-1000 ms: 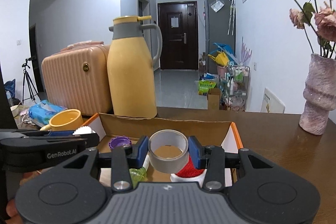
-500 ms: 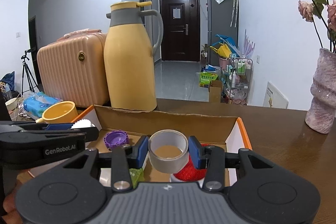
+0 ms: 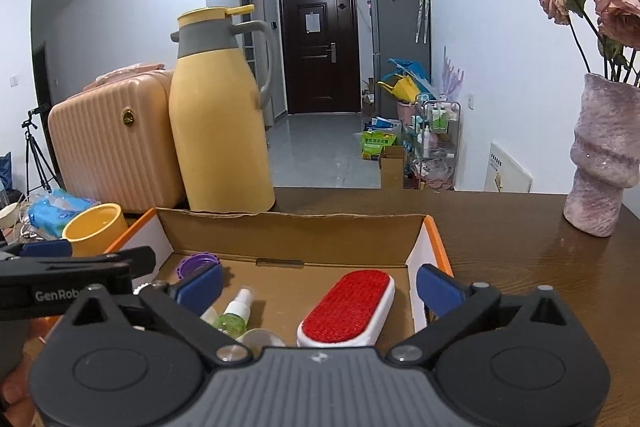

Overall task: Organize rigid objects
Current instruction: 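Open both grippers to drop the tape roll and white cap into the box, then withdraw both grippers from the box back to the items on the table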

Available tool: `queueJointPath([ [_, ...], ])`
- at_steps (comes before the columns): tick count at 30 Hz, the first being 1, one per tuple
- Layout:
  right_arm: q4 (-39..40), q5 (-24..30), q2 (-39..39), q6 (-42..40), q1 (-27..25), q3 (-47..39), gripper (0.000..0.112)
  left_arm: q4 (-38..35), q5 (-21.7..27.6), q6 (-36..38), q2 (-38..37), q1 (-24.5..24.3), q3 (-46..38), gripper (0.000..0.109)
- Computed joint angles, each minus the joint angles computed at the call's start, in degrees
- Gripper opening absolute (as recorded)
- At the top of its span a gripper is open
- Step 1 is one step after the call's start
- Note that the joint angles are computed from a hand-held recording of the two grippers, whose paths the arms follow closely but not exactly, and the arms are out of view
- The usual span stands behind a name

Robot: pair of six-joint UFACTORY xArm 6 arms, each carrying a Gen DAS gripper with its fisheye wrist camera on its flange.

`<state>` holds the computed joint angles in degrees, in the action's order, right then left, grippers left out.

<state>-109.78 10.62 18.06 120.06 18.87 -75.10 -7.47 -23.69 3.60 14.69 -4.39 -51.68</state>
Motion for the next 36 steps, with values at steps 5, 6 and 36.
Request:
queueJointPath([
  [5, 1.30, 0.57, 0.26, -1.38, 0.15, -0.19, 0.103, 0.31, 0.15, -0.35, 0.05, 0.08, -0.10, 0.103],
  [6, 1.30, 0.69, 0.14, -1.33, 0.17, -0.07, 0.103, 0.34, 0.13, -0.35, -0.01, 0.09, -0.05, 0.103],
  [36, -12.60, 8.24, -10.45, 13.09, 4.76, 11.38, 0.103, 5.69, -4.06, -4.07, -5.59, 2.45, 8.06, 0.103],
])
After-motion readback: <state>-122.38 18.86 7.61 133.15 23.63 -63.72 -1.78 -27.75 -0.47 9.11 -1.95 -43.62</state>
